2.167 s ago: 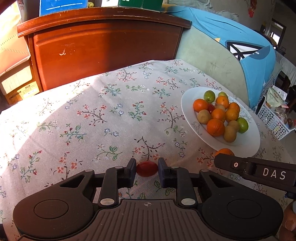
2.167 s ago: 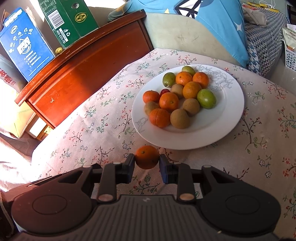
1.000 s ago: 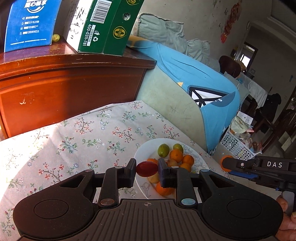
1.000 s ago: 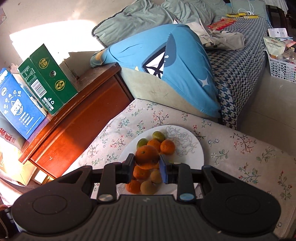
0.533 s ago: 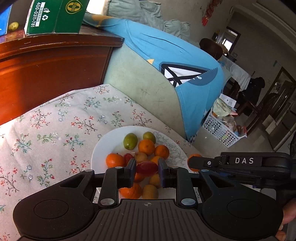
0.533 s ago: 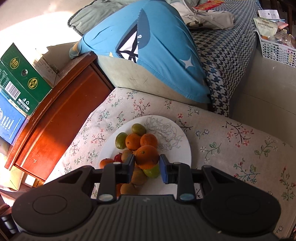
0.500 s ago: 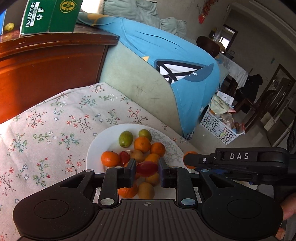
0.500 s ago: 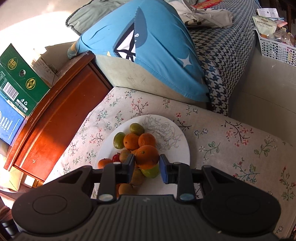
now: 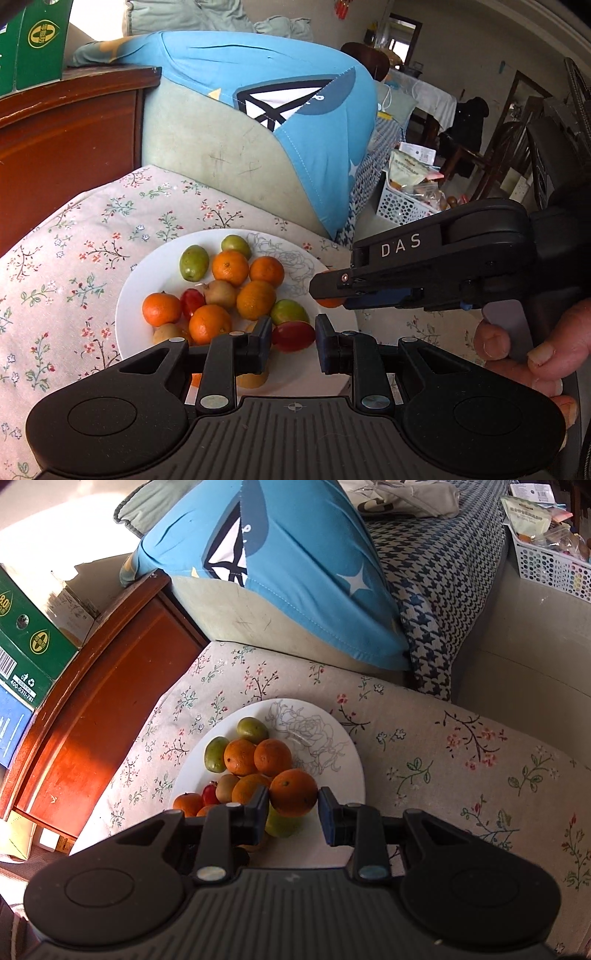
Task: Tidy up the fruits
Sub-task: 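Carry the tangerine with the right tool onto the plate while the left tool carries the tomato there, then open both tools to release the tangerine and tomato on the plate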
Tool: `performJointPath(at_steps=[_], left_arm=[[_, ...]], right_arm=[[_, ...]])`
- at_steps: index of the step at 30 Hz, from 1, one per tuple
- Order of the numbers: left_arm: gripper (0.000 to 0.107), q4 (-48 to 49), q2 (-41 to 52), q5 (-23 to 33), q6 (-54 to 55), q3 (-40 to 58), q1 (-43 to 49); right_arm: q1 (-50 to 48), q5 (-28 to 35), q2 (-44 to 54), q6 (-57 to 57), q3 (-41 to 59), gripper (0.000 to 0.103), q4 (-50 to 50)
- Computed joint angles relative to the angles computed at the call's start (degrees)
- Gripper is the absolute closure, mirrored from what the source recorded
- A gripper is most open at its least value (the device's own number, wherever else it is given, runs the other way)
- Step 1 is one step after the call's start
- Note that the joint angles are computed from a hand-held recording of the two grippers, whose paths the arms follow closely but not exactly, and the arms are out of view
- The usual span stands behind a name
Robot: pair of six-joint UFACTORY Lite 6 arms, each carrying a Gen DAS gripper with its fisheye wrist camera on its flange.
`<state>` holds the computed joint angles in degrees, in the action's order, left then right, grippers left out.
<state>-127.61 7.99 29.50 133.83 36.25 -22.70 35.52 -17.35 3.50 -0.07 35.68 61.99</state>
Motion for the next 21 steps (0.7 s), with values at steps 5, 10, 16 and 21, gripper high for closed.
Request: performJointPath(at_steps=[5,10,16,21], left_arm=[[0.081,-1.31,-0.14,-0.04,1.7,-0.52,-0.5],[0.041,-3.53,-2.91,-1.42,2.94,-1.91,-0.86],[0.019,2.68,-8.03,-4.98,-4.09,-2.35,0.49],[0.011,13.04,-10.86,-10.85,-17.34,-1.93,1.79]], right_arm=[[-0.88,-0.18,-0.04,5.2,-0.48,0.071,-4.95],[-1.86,-0.14,-1.58,11.91,-1.62,0.061,-10.99],[-0.3,-1.98,-4.5,3.85,-2.19,0.037,-1.99],[2.34,-2.37,-5.34,-11.67,-0.51,0.024,13.46]])
